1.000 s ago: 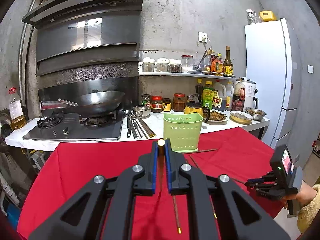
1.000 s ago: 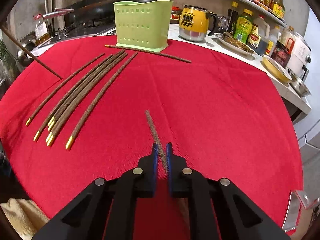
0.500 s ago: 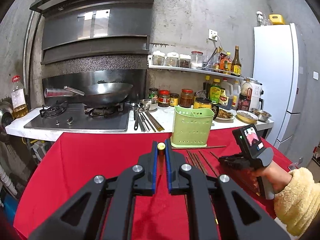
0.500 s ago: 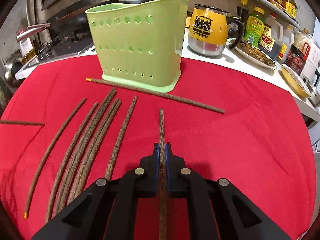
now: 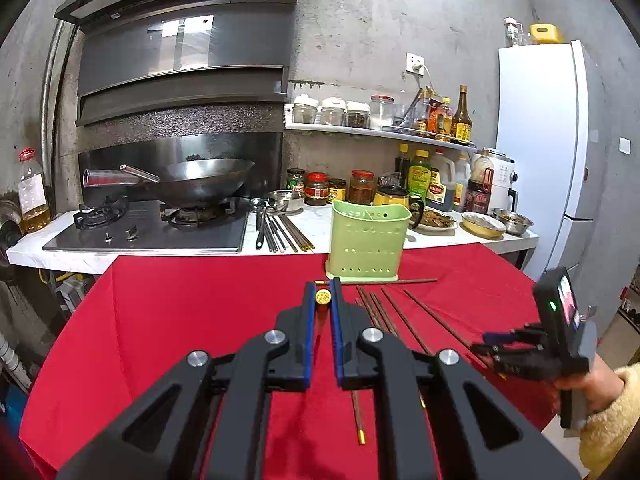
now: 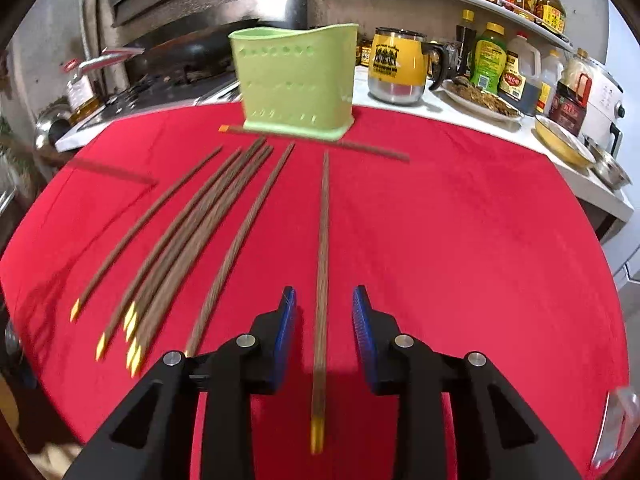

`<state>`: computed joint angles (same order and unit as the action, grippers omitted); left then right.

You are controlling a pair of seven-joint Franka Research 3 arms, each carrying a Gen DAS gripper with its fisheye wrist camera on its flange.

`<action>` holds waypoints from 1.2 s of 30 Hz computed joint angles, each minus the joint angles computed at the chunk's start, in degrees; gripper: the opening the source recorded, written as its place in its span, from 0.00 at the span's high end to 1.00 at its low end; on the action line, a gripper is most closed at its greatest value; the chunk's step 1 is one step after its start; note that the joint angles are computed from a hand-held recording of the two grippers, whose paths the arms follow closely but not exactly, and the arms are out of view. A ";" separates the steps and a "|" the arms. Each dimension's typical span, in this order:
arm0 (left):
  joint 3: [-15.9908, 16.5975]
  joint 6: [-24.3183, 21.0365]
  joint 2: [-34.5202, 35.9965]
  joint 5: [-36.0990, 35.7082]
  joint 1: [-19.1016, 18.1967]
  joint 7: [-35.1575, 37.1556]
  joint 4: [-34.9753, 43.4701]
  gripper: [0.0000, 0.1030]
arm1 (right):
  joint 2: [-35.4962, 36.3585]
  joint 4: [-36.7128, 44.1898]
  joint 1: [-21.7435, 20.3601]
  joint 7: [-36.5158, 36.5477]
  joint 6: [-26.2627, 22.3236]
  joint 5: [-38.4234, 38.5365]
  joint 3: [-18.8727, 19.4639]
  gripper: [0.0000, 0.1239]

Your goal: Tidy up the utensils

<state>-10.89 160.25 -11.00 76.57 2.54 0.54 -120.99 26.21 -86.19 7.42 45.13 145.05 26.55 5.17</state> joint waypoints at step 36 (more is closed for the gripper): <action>-1.76 -5.02 -2.37 5.10 -1.38 -2.32 0.81 0.93 | -14.93 -7.02 -3.31 -26.70 6.97 37.12 1.75 0.94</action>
